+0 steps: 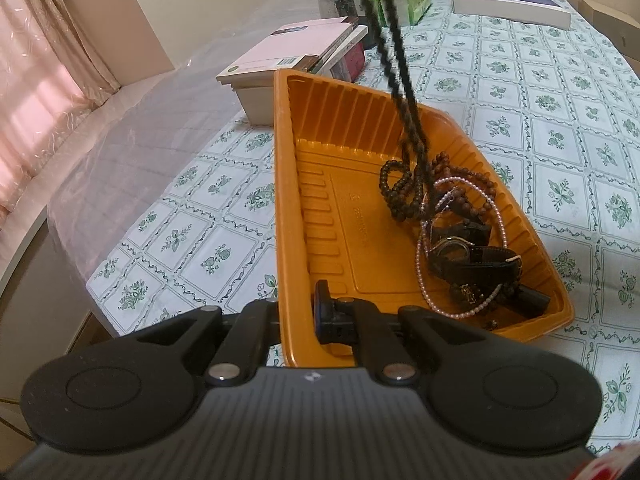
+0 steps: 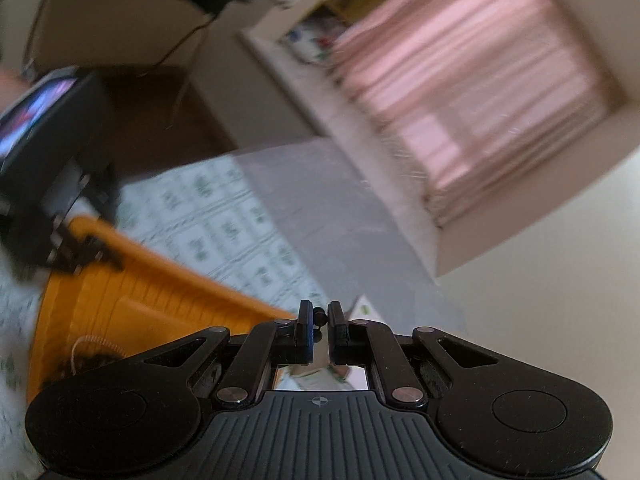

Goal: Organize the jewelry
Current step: 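Lower the dark bead strand into the tray and open the right tool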

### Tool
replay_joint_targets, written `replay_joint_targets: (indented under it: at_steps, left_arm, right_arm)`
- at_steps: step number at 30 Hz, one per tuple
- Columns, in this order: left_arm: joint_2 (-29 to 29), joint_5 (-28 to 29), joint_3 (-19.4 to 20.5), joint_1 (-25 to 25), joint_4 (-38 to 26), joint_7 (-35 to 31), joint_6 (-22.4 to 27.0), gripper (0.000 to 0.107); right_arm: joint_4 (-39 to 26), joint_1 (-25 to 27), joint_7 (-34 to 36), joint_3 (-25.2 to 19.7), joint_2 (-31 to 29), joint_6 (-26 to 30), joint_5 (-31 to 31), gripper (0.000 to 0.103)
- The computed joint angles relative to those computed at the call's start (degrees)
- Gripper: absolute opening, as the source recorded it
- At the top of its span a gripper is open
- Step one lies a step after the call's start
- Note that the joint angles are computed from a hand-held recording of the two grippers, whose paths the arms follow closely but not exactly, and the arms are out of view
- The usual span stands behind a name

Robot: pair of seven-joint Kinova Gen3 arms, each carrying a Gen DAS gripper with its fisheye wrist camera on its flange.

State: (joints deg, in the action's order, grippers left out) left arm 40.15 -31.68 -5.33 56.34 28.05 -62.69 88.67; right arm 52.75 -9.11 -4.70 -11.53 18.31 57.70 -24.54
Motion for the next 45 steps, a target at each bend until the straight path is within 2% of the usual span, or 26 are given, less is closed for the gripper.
replay_joint_targets:
  at_steps: [4,8,15,31,35,39,43,45]
  left_arm:
    - [0.01,0.03,0.00,-0.01,-0.06,0.02,0.03,0.003]
    - [0.11,0.16,0.01,-0.09,-0.30,0.09,0.13,0.003]
    - [-0.11,0.26,0.03,-0.17,0.21,0.34,-0.19,0.003]
    - [-0.48,0.22,0.37,-0.38,1.09,0.77,-0.68,0.003]
    - [-0.49,0.24,0.38,-0.40,1.09,0.83,-0.68,0.003]
    - [-1.03,0.32,0.47,-0.47,2.30,1.53,-1.39,0.003]
    - [-1.60,0.33,0.75,-0.68,3.55,2.32,-2.17,0.003]
    - [-2.14,0.41,0.97,-0.87,4.55,2.88,-2.89,0.003]
  right_arm:
    - [2.37,-0.53,5.56,-0.37,0.61,-1.16,2.03,0.007]
    - [5.29,-1.58,8.06,-0.04,0.54,-3.89,4.44,0.007]
    - [4.09,-2.94,4.39,1.04,2.66,-2.59,7.47,0.007]
    - [3.36,-4.35,1.09,1.03,4.20,-0.37,10.78,0.007]
    - [3.65,-3.86,0.67,0.84,3.98,-0.59,10.09,0.007]
    - [6.02,-1.92,-0.01,0.34,2.44,-3.86,6.99,0.007]
    - [8.88,1.33,-7.09,-0.18,0.12,-7.38,1.95,0.007]
    - [11.09,0.83,-11.56,3.07,-1.54,-8.39,-1.87,0.007]
